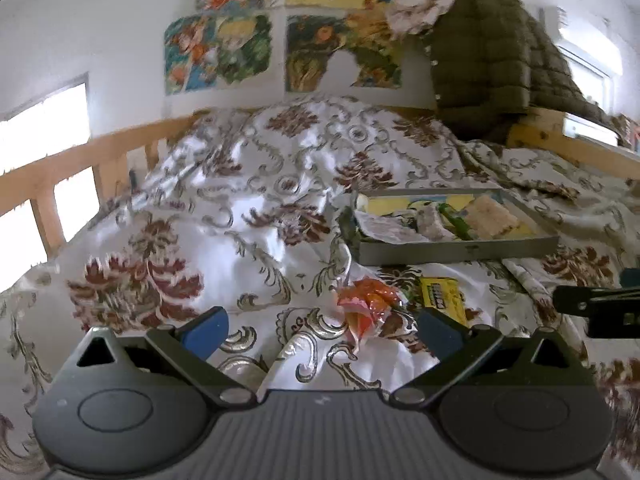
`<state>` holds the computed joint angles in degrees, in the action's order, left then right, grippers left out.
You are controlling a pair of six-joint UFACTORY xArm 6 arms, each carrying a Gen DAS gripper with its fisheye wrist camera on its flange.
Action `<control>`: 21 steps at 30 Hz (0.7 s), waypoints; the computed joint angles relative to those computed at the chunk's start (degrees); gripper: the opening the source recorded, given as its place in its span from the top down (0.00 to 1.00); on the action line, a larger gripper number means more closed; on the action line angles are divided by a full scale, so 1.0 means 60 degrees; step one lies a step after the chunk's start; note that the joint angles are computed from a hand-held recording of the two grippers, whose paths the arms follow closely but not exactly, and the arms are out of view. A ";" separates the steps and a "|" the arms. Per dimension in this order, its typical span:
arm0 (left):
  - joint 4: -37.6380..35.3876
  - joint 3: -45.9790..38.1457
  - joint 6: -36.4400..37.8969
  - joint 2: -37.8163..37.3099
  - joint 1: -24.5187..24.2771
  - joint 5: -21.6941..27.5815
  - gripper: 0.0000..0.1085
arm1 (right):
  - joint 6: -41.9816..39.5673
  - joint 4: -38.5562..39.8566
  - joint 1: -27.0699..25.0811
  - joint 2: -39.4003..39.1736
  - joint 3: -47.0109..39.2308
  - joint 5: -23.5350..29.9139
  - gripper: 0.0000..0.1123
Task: Organize snacks
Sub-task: 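Lift both open tools out of the tray back toward the remaining snacks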
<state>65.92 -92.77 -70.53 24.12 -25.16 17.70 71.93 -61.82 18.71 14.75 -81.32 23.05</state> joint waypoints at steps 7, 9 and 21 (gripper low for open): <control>-0.0185 0.0234 0.0526 -0.0128 -0.0094 0.0244 0.05 | -0.0104 0.0331 0.0099 0.0079 0.0312 0.0040 0.09; -0.0787 0.0252 0.0900 -0.0075 -0.0085 0.0252 0.05 | -0.0210 0.0534 0.0085 0.0097 0.0406 -0.0031 0.09; -0.2453 -0.0356 0.2084 0.0436 -0.0278 0.1168 0.05 | -0.0720 0.1395 -0.0112 0.0103 0.0853 -0.0856 0.09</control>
<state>51.20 -94.91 -58.02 26.73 -26.83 24.70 67.61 -53.45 18.04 15.37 -76.21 17.91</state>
